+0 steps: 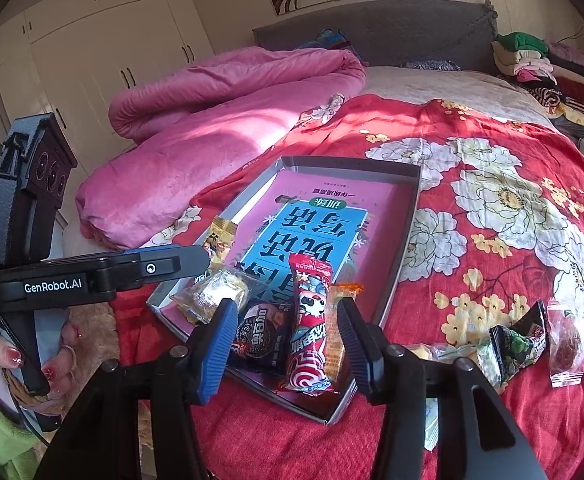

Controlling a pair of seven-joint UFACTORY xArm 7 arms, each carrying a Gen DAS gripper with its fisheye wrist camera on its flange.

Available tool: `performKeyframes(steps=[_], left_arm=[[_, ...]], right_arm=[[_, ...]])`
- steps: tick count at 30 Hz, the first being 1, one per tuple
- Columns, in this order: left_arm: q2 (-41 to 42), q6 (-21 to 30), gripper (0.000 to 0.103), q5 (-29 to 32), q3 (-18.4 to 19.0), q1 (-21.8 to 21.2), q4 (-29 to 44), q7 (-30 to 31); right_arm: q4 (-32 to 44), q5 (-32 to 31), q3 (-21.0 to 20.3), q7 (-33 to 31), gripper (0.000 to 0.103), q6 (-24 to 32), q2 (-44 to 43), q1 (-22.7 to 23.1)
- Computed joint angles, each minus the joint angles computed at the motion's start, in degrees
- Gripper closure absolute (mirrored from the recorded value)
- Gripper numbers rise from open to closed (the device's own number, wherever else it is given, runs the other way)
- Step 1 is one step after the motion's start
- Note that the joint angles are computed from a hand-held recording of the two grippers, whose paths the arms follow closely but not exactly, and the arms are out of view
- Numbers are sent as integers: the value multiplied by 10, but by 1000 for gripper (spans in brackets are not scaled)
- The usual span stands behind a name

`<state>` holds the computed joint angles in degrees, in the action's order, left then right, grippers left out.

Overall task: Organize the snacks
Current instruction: 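Open both tools to release the snacks and lift away from the tray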

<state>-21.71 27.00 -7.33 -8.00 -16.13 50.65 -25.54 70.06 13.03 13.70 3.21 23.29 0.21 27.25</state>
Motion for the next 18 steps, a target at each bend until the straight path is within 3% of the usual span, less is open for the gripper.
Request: performKeyframes(steps=[3,6,18], left_arm=[[-2,-5,40,6,-3,1,0,0],[-4,-11,30,10,-5,1,-1,0],[-15,-31,29,35,-15,11,-8,-22]], right_arm=[[-4,-3,0,1,47,-10,-5,0],[-9,-16,-1,12,44,-18,-10,0],[-23,-31,-6,36,42,-39,-28,-6]])
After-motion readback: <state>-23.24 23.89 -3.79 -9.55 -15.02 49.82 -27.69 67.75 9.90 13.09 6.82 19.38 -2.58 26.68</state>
